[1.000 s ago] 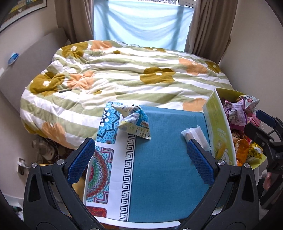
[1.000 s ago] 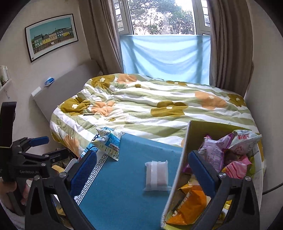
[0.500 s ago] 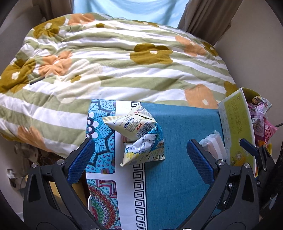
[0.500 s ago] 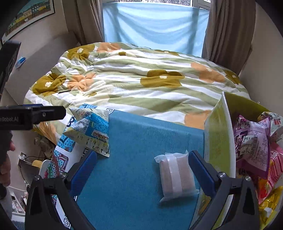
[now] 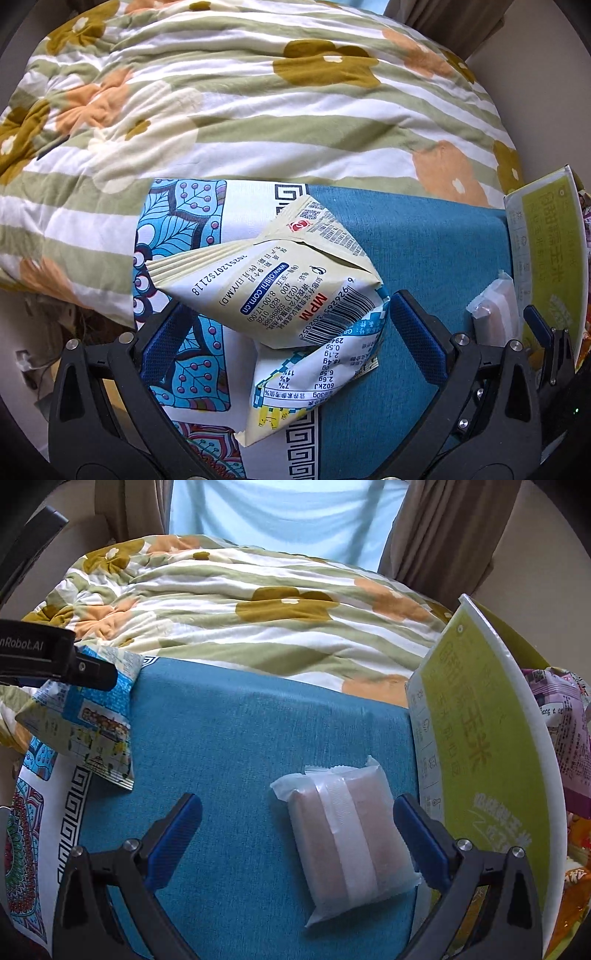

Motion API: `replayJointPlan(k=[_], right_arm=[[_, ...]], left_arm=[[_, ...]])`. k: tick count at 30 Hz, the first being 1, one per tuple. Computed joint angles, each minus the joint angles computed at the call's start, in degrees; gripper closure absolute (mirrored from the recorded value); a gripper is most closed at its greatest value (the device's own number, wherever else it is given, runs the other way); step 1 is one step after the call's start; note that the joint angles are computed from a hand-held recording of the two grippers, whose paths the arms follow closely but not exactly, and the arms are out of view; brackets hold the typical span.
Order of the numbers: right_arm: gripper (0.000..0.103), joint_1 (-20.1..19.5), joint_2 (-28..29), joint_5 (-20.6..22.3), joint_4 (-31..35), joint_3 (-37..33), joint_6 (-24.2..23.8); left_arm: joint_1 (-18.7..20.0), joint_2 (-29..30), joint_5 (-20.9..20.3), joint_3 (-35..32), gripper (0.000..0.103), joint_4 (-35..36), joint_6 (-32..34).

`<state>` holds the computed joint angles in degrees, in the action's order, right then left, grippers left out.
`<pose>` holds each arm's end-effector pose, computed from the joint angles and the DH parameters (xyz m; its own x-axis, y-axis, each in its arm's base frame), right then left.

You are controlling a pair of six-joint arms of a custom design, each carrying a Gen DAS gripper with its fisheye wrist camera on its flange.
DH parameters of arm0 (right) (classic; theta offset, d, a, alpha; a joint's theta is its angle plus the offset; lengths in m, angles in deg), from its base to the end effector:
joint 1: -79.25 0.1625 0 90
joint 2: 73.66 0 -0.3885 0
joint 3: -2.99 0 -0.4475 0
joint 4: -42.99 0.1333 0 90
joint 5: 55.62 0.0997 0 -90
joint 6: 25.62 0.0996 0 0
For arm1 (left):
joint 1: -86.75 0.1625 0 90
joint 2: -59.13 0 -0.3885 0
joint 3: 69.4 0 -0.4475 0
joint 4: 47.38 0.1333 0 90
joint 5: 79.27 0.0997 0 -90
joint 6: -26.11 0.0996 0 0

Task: Organize snacks
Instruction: 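Move both tools over the blue-white MPN bag and the white packet, then grasp the blue-white MPN bag with the left gripper while the right grasps the white packet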

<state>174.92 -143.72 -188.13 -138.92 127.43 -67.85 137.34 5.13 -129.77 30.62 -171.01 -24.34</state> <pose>0.1167 -0.5079 0.1664 -0.5206 -0.2810 0.8062 -0.5784 0.8107 -0.0909 -0.2417 -0.6039 0.0583 -0.8026 -0.2028 -0.5610 0.0020 0.9395 -0.3424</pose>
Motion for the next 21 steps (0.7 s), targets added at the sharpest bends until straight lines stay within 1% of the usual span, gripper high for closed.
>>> replayJointPlan(k=[3, 4, 7, 9, 16, 19, 21], right_arm=[[0.0, -1.0, 0.7, -0.7, -1.6, 0.0, 1.0], [0.002, -1.3, 0.8, -0.8, -1.9, 0.0, 1.2], [0.003, -1.7, 1.4, -1.2, -3.4, 0.0, 0.2], [0.003, -1.9, 1.7, -1.5, -3.9, 0.0, 0.1], [0.003, -2.1, 3.1, -2.3, -5.2, -0.7, -0.3], [0.002, -2.0, 3.0, -2.5, -3.7, -0.9, 0.9], [0.001, -1.9, 2.9, -3.1, -1.5, -1.5, 2.5]], left_arm=[[0.6, -0.1, -1.4, 0.4, 0.001, -1.3, 1.1], [0.6, -0.1, -1.7, 0.5, 0.003, -1.7, 1.4], [0.9, -0.2, -3.0, 0.8, 0.012, -2.6, 2.7], [0.9, -0.2, -4.0, 0.8, 0.022, -2.6, 3.3], [0.2, -0.9, -4.3, 2.1, 0.026, -2.4, 4.9], [-0.2, -1.3, -4.5, 2.9, 0.027, -2.4, 5.2], [-0.5, -1.5, -4.7, 3.3, 0.027, -2.5, 5.3]])
